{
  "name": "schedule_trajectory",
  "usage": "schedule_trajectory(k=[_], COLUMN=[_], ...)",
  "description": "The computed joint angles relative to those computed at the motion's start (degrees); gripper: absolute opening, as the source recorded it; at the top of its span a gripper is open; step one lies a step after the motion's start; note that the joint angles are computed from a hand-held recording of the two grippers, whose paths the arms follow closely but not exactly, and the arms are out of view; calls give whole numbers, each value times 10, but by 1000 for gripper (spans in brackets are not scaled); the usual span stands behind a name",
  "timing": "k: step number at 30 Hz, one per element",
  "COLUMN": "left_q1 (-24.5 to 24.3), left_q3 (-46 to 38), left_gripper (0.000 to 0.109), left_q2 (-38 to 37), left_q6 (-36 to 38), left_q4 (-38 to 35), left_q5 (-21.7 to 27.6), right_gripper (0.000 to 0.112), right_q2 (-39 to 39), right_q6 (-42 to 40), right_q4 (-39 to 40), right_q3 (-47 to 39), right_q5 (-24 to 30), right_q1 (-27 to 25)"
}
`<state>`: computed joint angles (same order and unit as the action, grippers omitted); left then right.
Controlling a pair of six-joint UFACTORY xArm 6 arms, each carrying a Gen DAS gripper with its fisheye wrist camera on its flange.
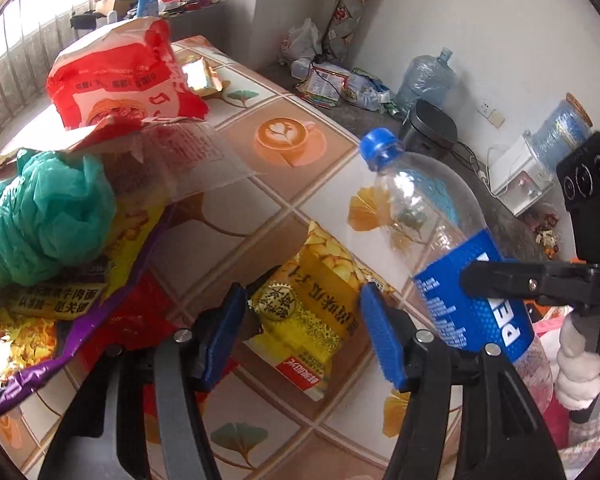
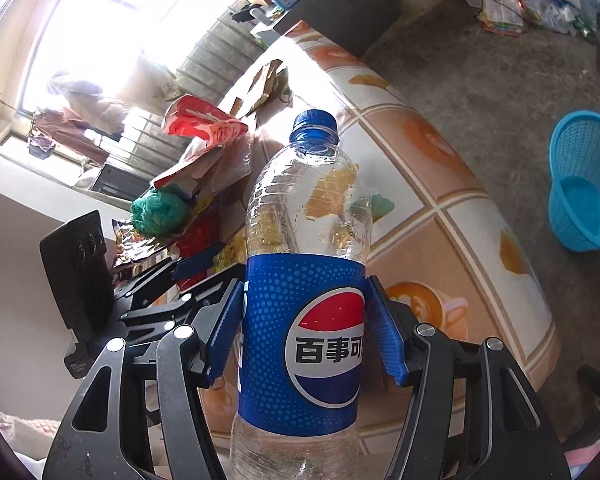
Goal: Collect trash
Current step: 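Grasp the yellow snack bag with the left tool while the right tool holds the bottle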
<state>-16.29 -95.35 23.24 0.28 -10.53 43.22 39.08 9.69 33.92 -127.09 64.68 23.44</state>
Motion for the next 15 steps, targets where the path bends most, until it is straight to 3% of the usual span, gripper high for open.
schedule_trajectory(k=[3,11,15], left_q1=[-12,-24,-30], left_q3=[-3,22,62], left_gripper=[59,58,48], left_q2=[1,-13,-37], left_q6=[-7,-4,-21], left_q4=[40,58,100], left_q5=[11,-5,-37], right_gripper=[58,57,57], right_q2=[10,-2,-11], right_q6=[-3,-18,-23], right_q4=[10,28,19], right_q3=[-13,12,25], right_q5=[5,-9,-20], right_q1=[-5,-8,-4])
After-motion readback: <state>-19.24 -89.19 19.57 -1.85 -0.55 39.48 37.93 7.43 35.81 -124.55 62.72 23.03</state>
